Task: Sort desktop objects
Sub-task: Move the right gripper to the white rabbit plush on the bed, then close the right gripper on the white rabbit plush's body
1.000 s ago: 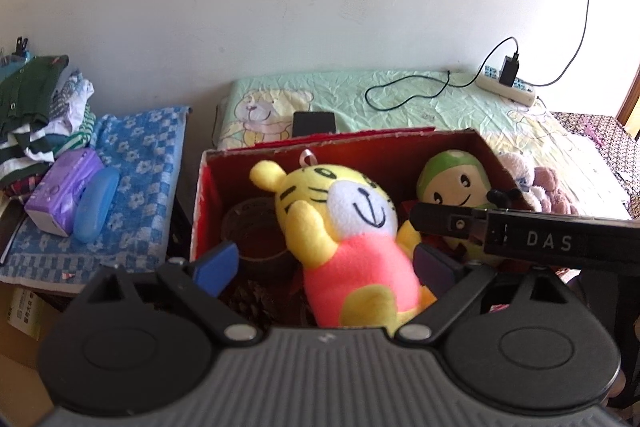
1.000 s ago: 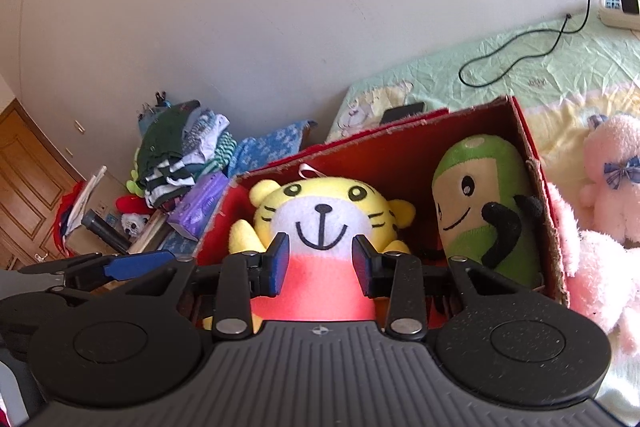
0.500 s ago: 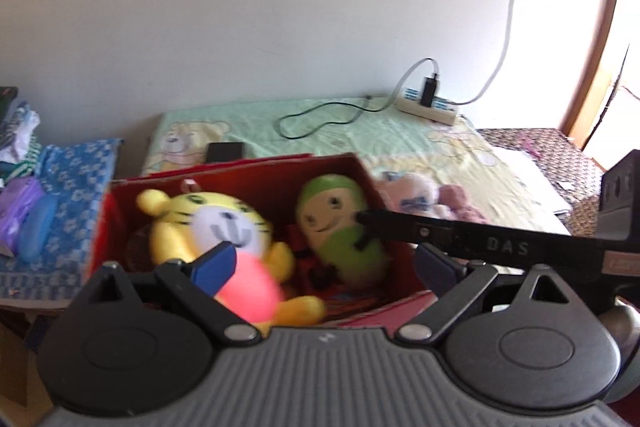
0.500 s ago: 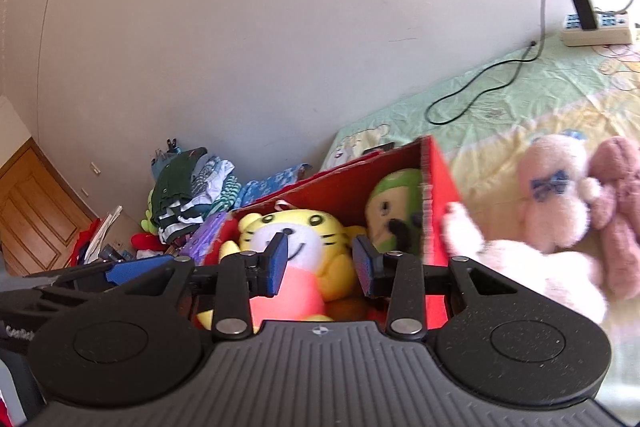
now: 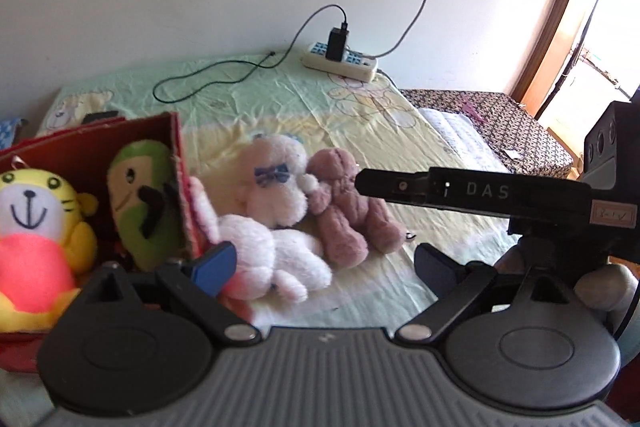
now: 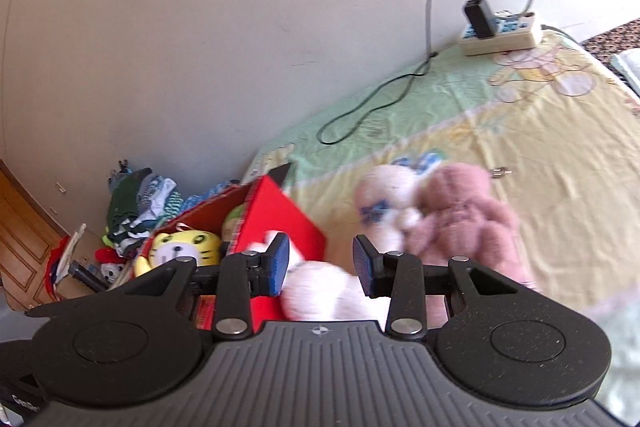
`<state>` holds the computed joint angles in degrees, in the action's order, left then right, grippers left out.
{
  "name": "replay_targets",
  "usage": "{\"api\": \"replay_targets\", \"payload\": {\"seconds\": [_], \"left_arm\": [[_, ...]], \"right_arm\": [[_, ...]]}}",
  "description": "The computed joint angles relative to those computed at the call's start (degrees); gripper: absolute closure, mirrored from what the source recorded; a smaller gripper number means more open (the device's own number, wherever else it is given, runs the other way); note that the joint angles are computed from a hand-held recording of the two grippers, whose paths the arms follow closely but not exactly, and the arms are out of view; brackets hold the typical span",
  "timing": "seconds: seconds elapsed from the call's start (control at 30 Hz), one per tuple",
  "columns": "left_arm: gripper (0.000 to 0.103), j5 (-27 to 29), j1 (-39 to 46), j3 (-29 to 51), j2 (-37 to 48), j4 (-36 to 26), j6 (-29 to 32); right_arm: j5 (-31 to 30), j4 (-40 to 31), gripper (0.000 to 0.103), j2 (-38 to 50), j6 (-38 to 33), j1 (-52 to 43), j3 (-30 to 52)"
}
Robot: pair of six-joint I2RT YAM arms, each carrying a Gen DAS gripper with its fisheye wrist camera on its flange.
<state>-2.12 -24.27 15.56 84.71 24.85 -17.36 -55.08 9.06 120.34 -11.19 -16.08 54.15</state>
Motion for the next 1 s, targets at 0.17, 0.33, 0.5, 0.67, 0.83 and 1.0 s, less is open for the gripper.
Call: {"api": "replay_targets", "payload": {"seconds": [0.17, 0.33, 0.5, 0.67, 0.83, 1.0], "left_arm": [[0.008, -0.3, -3.5, 7.74, 13.46, 3.04, -4.41], [0.008, -1.37, -5.34, 14.63, 21.72, 2.1, -5.99], [0.008, -2.36, -3.91, 20.19, 27.05, -0.17, -6.7], [0.008, -3.35, -1.85, 20.95, 25.9, -1.21, -4.81], [0.008, -1.17, -2.79, 16.8, 24.64, 0.04, -7.14], [0.008, -0.45, -3.29, 15.18, 27.01, -0.31, -12.25]], "right_arm": [[2.48, -10.81, 0.064, 5.91, -6.38, -3.77, 9.92], [3.5, -17.53, 0.064, 10.67, -9.24, -5.52, 18.11], [2.84, -25.29, 0.064, 15.27, -12.67, -4.57, 27.48], [1.23, -32.71, 0.064, 18.64, -17.01, -1.86, 35.42], [-0.27, -44.44, 0.064, 22.35, -26.73, 0.44, 42.43], [0.6, -47.11, 0.064, 24.98, -28.75, 1.85, 45.2]]}}
